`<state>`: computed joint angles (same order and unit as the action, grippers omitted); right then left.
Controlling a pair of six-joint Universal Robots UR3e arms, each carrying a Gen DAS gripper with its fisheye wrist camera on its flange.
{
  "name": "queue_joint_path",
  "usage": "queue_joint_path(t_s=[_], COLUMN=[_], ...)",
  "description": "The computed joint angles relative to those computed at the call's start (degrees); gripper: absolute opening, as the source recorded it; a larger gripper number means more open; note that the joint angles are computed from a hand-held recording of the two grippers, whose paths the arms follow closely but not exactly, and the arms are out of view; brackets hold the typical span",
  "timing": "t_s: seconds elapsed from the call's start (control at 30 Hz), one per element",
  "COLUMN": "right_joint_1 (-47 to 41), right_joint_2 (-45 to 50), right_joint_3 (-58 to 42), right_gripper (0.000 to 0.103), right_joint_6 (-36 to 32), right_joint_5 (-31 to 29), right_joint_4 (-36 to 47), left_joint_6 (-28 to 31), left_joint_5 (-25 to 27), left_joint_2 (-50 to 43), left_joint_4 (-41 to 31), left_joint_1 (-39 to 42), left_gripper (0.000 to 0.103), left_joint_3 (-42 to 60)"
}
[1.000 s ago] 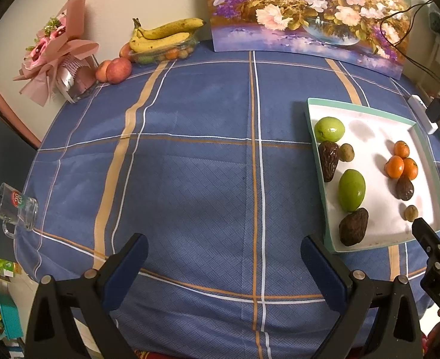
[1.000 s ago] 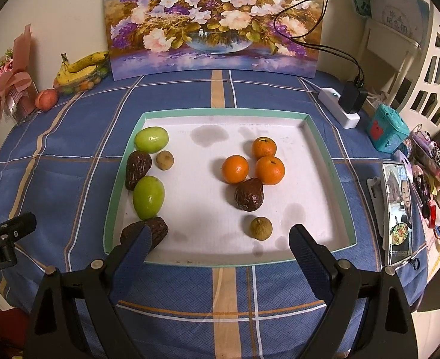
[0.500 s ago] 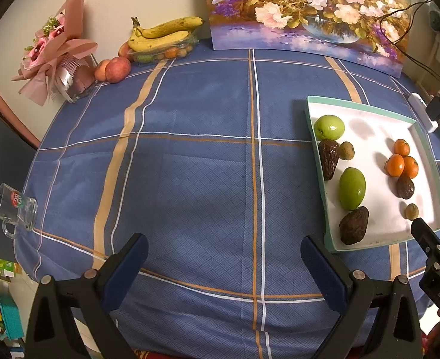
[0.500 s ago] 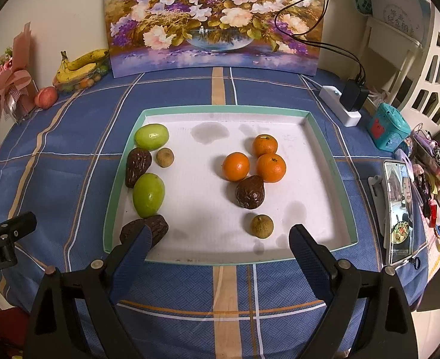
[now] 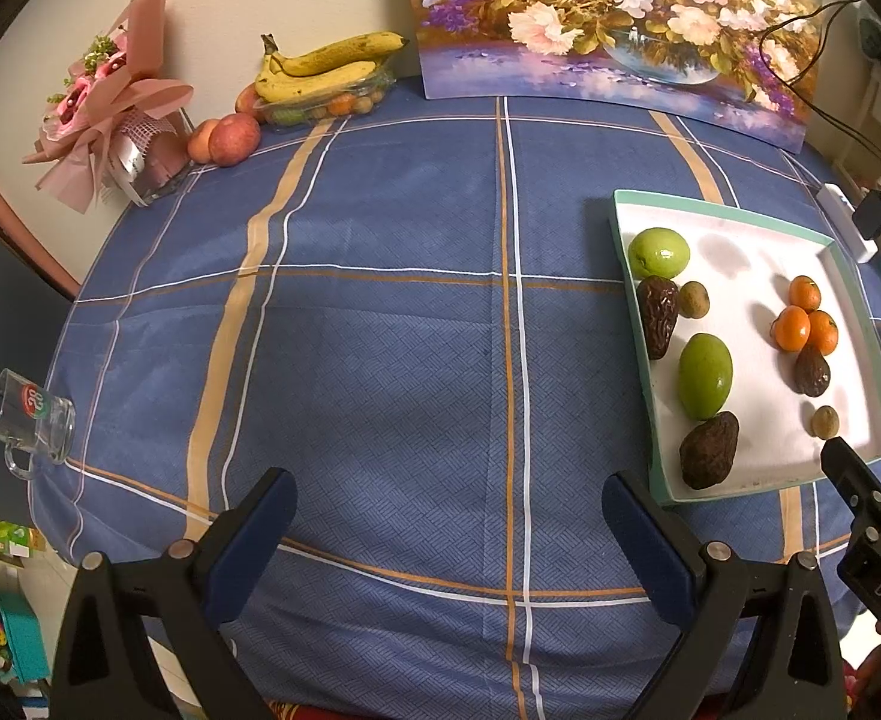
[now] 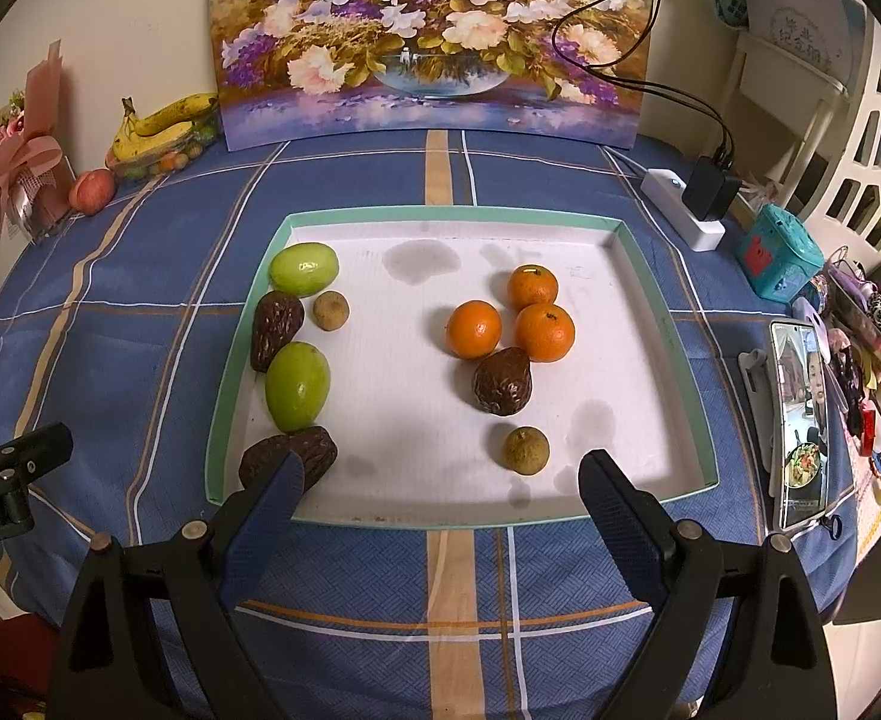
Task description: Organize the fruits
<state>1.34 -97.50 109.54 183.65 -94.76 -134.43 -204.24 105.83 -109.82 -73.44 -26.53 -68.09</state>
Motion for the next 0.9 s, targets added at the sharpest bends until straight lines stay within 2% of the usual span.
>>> queue_joint_path(t_s=[0.9], right_joint_1=[-0.1], right_joint_2=[0.4], right_joint_3=[0.0], right_gripper=[0.093], right_joint_6=[-0.3], right_joint_5=[0.2], right_joint_4=[0.4], left_joint_6=[0.6], left_joint_5=[-0.2], left_joint_2=[0.1], left_joint_4=[0.4], left_joint_1=[0.3], left_gripper=[0.103], left_joint_3=[-0.6])
